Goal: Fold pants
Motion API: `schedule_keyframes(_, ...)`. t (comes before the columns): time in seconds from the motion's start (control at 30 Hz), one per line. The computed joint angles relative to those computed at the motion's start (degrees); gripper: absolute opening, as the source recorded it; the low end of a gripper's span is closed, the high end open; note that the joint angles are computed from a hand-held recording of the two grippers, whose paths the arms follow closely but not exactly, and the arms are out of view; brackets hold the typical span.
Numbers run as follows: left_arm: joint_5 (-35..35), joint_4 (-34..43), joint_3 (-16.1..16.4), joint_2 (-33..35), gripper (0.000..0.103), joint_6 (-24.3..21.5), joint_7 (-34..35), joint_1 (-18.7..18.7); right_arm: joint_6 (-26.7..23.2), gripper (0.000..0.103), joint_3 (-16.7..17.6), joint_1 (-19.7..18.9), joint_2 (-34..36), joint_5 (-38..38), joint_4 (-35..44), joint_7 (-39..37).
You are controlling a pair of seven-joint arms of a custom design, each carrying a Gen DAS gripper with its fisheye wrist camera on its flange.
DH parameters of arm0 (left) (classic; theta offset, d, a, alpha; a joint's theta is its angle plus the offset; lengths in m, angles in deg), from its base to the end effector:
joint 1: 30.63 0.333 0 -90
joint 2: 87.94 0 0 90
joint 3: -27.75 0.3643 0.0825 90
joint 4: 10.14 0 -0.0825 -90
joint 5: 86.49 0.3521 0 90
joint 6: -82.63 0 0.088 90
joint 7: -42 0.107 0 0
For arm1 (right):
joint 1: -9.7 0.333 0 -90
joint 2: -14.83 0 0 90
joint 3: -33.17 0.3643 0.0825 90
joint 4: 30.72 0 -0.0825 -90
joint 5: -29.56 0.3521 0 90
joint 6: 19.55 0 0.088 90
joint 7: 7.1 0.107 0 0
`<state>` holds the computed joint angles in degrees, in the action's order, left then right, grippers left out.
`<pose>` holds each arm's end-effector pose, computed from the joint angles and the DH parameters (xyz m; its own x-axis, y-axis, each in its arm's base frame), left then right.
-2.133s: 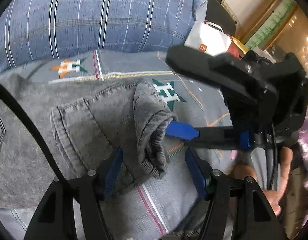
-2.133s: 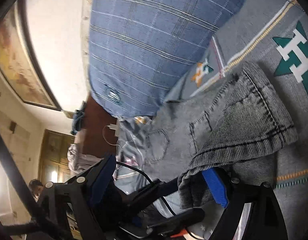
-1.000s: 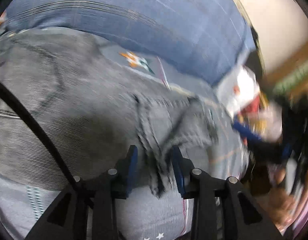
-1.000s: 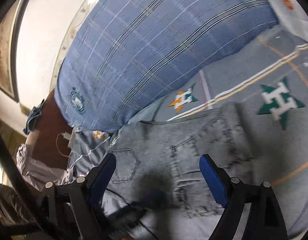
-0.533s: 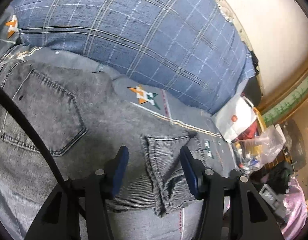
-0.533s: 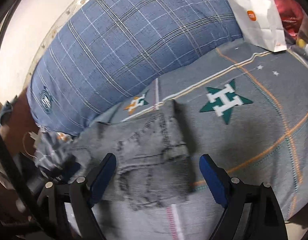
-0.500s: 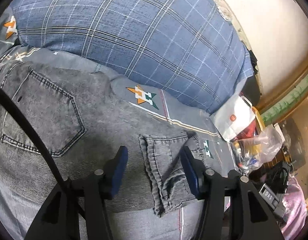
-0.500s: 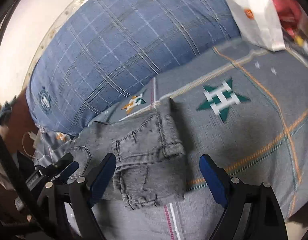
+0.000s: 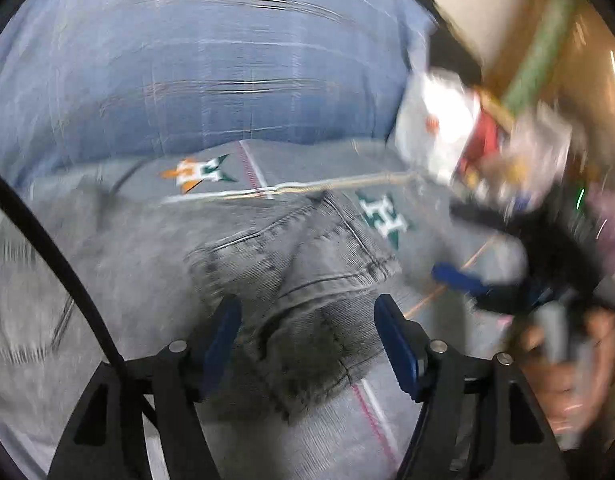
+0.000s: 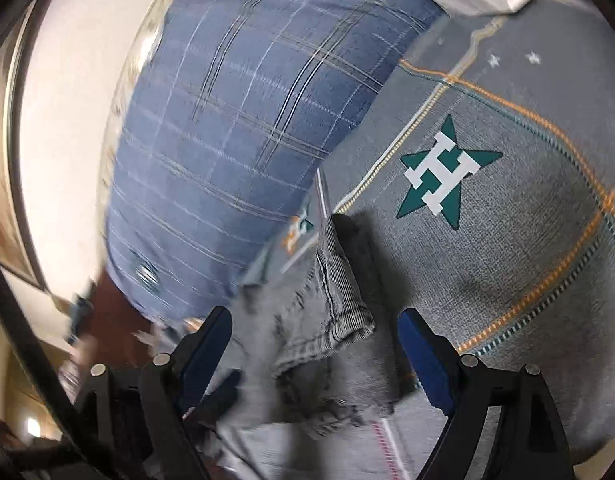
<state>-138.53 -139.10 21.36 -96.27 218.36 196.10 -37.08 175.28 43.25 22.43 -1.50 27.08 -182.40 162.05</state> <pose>0.4743 -0.1201 0.5199 -0.7251 -0.6363 0.2633 -0.6344 0.4685 -0.6148 0.3831 0.1739 0.5325 -0.3554 -0.4387 -0.8254 -0.4840 0.8418 -0.2390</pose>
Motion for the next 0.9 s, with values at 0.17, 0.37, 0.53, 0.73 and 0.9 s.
schedule_keyframes(0.17, 5.90, -3.87, -4.76, 1.25, 0.069, 13.81, -0.73, -4.29, 4.20, 0.088, -8.50, 7.51, 2.00, -3.91, -0.80, 4.10)
schedule_keyframes(0.37, 10.38, -3.49, -4.50, 3.84, 0.015, 17.46, -2.46, -6.10, 3.98, 0.088, -7.47, 6.46, 1.98, -3.80, -0.81, 4.65)
schedule_keyframes(0.53, 2.26, 5.29, 0.29, 7.80, 0.009, -2.03, -6.03, -1.10, 3.17, 0.088, -6.51, 5.57, 1.91, -3.93, -0.45, 4.09)
schedule_keyframes(0.73, -0.79, 11.26, 1.99, 13.75, 0.010, -12.85, -20.01, 7.50, -0.83, 0.088, -13.36, 12.61, 3.04, -7.97, 2.20, 3.77)
schedule_keyframes(0.9, 0.39, 12.65, 1.55, 15.30, 0.027, -14.28, -25.06, 10.43, -6.13, 0.087, -16.87, 17.58, 3.87, -8.78, 5.21, 0.52)
